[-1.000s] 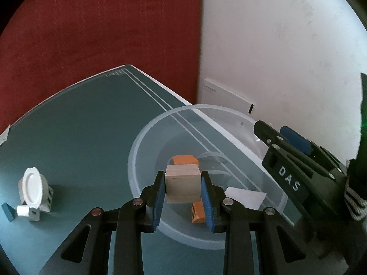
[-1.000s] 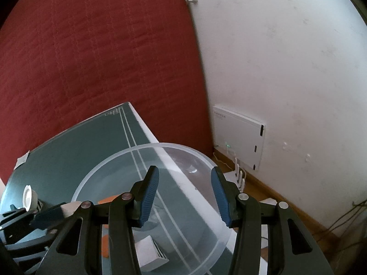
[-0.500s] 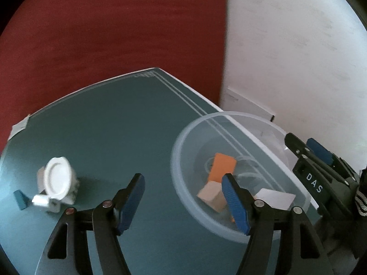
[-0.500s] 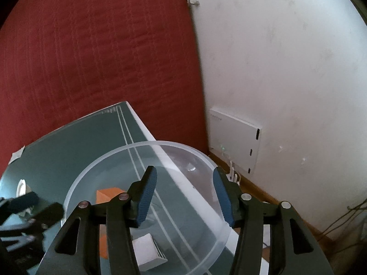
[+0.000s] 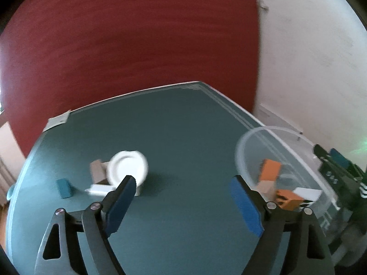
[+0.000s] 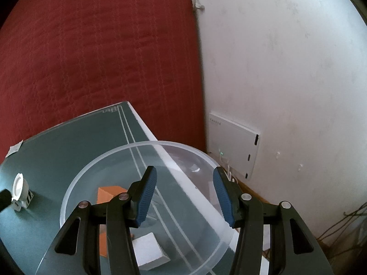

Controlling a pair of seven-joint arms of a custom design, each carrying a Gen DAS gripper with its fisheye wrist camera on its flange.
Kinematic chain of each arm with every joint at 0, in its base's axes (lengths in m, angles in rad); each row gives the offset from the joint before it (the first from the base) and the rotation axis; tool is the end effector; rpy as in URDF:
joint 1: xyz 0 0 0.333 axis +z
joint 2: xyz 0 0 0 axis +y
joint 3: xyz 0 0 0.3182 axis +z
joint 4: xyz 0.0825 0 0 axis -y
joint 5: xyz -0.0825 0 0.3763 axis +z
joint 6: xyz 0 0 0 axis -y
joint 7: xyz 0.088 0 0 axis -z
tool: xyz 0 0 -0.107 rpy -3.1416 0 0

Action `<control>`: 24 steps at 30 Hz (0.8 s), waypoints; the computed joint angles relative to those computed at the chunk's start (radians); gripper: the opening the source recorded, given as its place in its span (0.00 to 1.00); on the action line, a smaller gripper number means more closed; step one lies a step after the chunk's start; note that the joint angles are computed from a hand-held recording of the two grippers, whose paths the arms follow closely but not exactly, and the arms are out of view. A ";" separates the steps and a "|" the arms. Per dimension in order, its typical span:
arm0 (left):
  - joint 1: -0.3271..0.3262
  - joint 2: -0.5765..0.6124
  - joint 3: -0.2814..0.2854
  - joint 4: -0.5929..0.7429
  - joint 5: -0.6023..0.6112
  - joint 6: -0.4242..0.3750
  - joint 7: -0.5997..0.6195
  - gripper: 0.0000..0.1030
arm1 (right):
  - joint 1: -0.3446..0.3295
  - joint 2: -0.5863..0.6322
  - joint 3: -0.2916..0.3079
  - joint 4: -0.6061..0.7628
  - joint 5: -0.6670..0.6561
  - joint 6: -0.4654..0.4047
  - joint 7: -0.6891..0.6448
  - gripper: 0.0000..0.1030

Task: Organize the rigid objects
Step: 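Move the left tool to the white charger and grasp it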

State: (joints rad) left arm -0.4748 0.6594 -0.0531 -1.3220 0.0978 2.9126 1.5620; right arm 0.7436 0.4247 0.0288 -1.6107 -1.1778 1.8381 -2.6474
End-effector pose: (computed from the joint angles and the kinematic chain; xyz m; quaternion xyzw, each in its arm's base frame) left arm 0.6741 -0.3850 0.4665 -0.4263 0.7849 -0.3809 0.2388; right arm 0.5311 0.4106 0.4152 -0.3114 0.7953 -0.4622 0.2384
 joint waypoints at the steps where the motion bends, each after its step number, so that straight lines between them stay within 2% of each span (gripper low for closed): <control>1: -0.008 -0.004 0.023 -0.007 0.006 0.008 -0.021 0.86 | 0.000 0.002 -0.001 0.002 -0.001 0.000 -0.002 0.51; 7: -0.035 -0.002 0.131 -0.015 0.055 0.028 -0.160 0.86 | -0.002 0.000 -0.002 0.000 -0.007 0.005 -0.002 0.52; 10: -0.066 -0.006 0.210 -0.034 0.111 0.054 -0.243 0.86 | 0.000 0.006 -0.003 0.007 -0.010 0.000 -0.006 0.52; 14: -0.064 0.009 0.243 -0.021 0.147 0.050 -0.309 0.86 | 0.006 0.021 -0.009 0.026 -0.018 -0.012 -0.023 0.52; 17: -0.049 0.030 0.243 0.007 0.166 0.030 -0.340 0.86 | 0.015 0.035 -0.014 0.042 -0.024 -0.027 -0.034 0.52; 24: 0.013 0.102 0.160 0.101 0.167 -0.053 -0.306 0.86 | 0.020 0.043 -0.020 0.055 -0.021 -0.027 -0.042 0.52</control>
State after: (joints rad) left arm -0.4621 0.7615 0.1066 -1.2209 0.2644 2.8598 1.2558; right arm 0.7638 0.4676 0.0092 -1.5561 -1.1985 1.8114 -2.6896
